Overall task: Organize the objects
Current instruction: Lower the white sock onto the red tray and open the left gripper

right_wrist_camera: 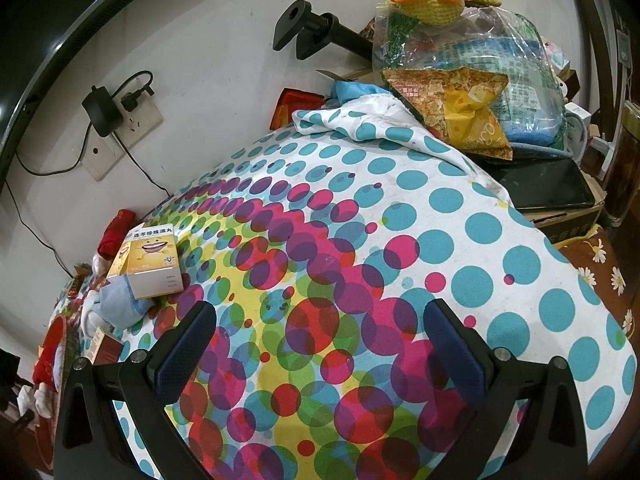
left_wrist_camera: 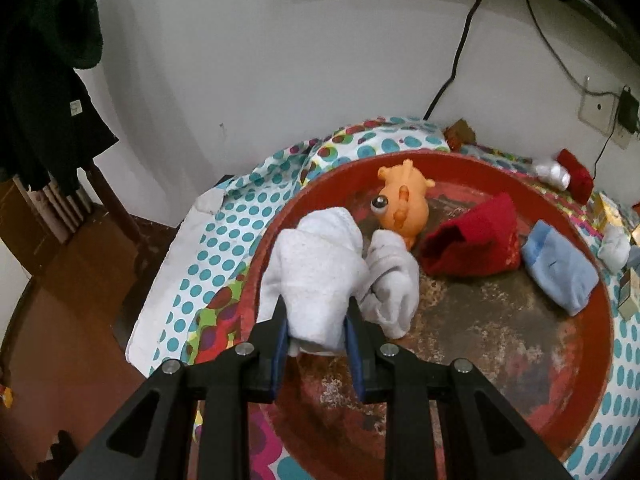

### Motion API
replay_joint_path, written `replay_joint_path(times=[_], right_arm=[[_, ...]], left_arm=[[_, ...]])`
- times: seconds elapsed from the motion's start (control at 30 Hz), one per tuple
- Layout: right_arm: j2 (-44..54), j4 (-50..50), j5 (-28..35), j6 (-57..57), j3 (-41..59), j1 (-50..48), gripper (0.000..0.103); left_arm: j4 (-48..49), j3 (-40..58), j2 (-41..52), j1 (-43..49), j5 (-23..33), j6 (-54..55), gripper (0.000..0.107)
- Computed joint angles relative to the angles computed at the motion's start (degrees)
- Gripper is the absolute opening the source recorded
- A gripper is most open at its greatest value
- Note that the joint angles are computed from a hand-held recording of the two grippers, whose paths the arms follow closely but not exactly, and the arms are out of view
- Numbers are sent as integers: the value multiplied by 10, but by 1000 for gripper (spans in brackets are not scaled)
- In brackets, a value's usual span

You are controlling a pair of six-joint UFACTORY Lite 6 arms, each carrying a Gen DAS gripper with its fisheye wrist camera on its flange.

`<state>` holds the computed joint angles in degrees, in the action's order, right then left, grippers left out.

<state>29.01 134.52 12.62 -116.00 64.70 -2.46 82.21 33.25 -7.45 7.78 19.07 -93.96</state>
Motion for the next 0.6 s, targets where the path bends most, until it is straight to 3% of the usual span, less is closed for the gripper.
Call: replay_joint_path(times=[0.33, 0.43, 0.5, 0.6], right_arm=[[0, -4, 2, 5, 0, 0, 103], [0, -5, 3, 6, 0, -1, 103], [-1, -5, 5, 7, -1, -1, 103], [0, -3, 4, 5, -1, -1, 103]], left_arm=[[37, 34, 96, 1, 13, -44, 26], [36, 38, 102, 4, 11, -45, 33], [42, 34, 96, -1, 14, -48, 45], [66, -5, 26, -27, 34, -77, 50]])
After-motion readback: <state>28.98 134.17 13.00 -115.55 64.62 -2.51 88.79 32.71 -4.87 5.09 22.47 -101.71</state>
